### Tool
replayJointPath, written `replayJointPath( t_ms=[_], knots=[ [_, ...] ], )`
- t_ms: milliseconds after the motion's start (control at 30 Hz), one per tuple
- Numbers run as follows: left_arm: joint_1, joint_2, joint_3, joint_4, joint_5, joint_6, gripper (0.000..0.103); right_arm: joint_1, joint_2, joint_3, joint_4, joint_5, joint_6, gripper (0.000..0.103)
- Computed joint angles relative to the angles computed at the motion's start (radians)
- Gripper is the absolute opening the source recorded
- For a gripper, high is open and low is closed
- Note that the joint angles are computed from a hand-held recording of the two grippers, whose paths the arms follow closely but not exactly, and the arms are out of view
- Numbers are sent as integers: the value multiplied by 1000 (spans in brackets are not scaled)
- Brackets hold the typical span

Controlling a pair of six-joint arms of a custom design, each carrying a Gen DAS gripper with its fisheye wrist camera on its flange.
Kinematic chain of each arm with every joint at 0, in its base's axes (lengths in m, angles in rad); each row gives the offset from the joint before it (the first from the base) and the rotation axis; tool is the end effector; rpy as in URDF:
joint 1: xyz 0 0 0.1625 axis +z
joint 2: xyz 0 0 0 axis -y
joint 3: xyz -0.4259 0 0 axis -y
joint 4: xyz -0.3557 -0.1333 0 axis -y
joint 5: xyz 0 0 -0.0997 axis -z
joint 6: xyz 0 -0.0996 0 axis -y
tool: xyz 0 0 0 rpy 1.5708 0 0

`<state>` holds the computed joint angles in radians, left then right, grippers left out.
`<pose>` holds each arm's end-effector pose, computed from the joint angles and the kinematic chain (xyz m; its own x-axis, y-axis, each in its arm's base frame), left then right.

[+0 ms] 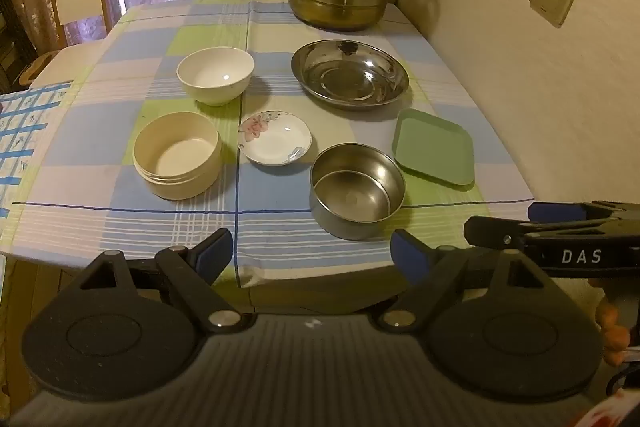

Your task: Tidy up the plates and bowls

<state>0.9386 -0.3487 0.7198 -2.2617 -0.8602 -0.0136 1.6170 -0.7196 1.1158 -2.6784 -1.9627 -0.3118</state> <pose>-0.3424 -0.8030 0.1387 -0.7402 0.2720 -0.6149 0.5509 0.7696 -0.3228 0.1314 -0.7788 0.3013 -0.8789 -0.0356 0.4756 -0.3200 0.7835 -0.5327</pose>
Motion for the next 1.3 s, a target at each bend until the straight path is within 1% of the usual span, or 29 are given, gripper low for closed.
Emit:
replayJointPath(
  t_ms=[333, 667, 700, 1300],
  knots=[
    [2, 11, -18, 6, -8, -1, 84, 1, 5, -7, 1, 1, -2, 97],
    [8, -6, 12, -1, -11, -13, 84, -1, 17, -26, 11, 2, -5, 97],
    [8, 6, -11, 15, -9, -21, 84, -1, 17, -25, 9, 2, -5, 97],
    [14, 24, -55, 47, -14, -34, 84, 2, 26, -42, 16, -1, -11, 97]
  ],
)
